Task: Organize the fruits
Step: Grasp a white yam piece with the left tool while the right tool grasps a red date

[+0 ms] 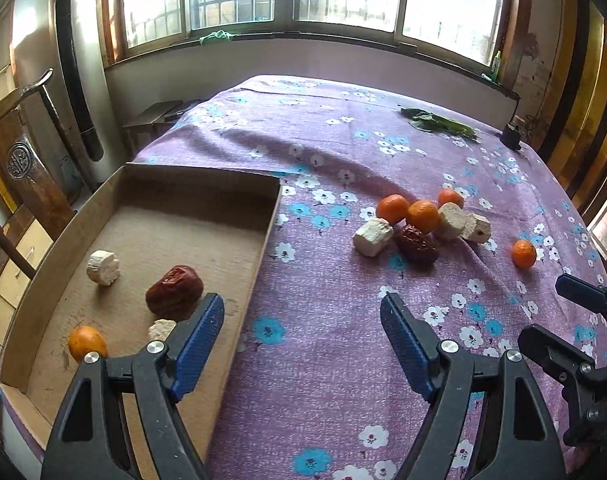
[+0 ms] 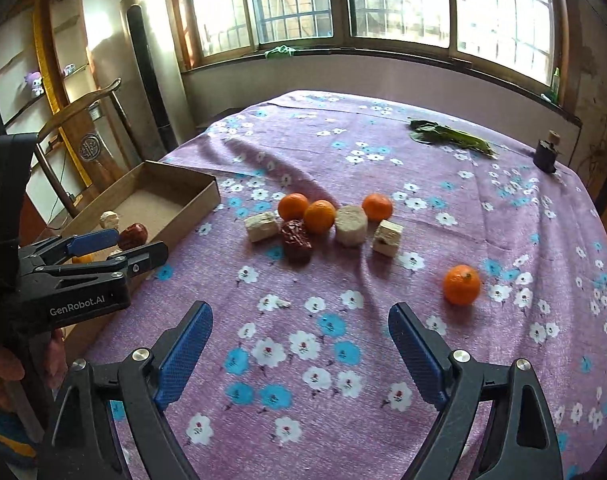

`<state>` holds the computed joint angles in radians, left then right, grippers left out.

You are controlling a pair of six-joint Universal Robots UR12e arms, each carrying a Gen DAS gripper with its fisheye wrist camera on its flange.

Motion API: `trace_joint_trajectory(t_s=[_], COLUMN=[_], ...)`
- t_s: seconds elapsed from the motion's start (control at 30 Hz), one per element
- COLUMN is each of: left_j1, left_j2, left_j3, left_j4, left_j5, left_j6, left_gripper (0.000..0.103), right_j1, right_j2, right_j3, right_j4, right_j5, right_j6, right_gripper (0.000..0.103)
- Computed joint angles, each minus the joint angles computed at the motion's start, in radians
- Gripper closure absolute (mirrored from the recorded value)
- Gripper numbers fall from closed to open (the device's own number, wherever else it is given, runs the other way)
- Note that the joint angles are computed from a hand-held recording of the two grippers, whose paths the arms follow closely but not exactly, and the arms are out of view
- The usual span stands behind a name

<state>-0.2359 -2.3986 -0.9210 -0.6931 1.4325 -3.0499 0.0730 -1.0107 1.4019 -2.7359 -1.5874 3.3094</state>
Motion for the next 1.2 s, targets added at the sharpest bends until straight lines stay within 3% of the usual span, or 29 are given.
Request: trace_joint_trajectory(t_s=[0.23, 0.5, 0.97, 1.0, 1.1, 1.13, 1.2], left_j1=[-0.017, -0.030, -0.048, -0.048, -0.037, -0.036, -0.039], left_j2=[-0.052, -0.149, -0.269, -0.275, -0.277, -0.279, -0.273], left_j3=[0.093, 0.262, 0.459, 0.468, 0.471, 0.476, 0.460], left_j4=[-0.084, -0.201, -0.287, -0.289, -0.297, -0.307, -0.287], left_j5=[-0.029, -0.013, 0.039, 0.039, -0.046, -0.063, -0.048], left_j6=[0.042, 0.082, 0.181, 0.184, 0.195, 0.195, 0.210], left_gripper=[0.023, 0.023, 0.024, 0.029, 0.065, 0.071, 0.071], right_j1=[-0.018, -0.030, -0.039, -0.039, -0.038, -0.037, -0.037], right_j2=[-0.007, 0.004, 0.042, 0.045, 0.052, 0.054, 0.059], right_j3=[0.022, 0.008, -0.046, -0.051, -0.061, -0.065, -0.072], right_j4=[0.005, 0.024, 0.077, 0.081, 0.088, 0.091, 0.094], right_j5=[0.020, 0.031, 0.056, 0.061, 0.062, 0.060, 0.060], right_j6=[0.014, 0.010, 0.002, 0.001, -0.009, -0.011, -0.013], right_gripper=[0.010, 0.010, 0.010, 0.010, 0.010, 0.010, 0.010])
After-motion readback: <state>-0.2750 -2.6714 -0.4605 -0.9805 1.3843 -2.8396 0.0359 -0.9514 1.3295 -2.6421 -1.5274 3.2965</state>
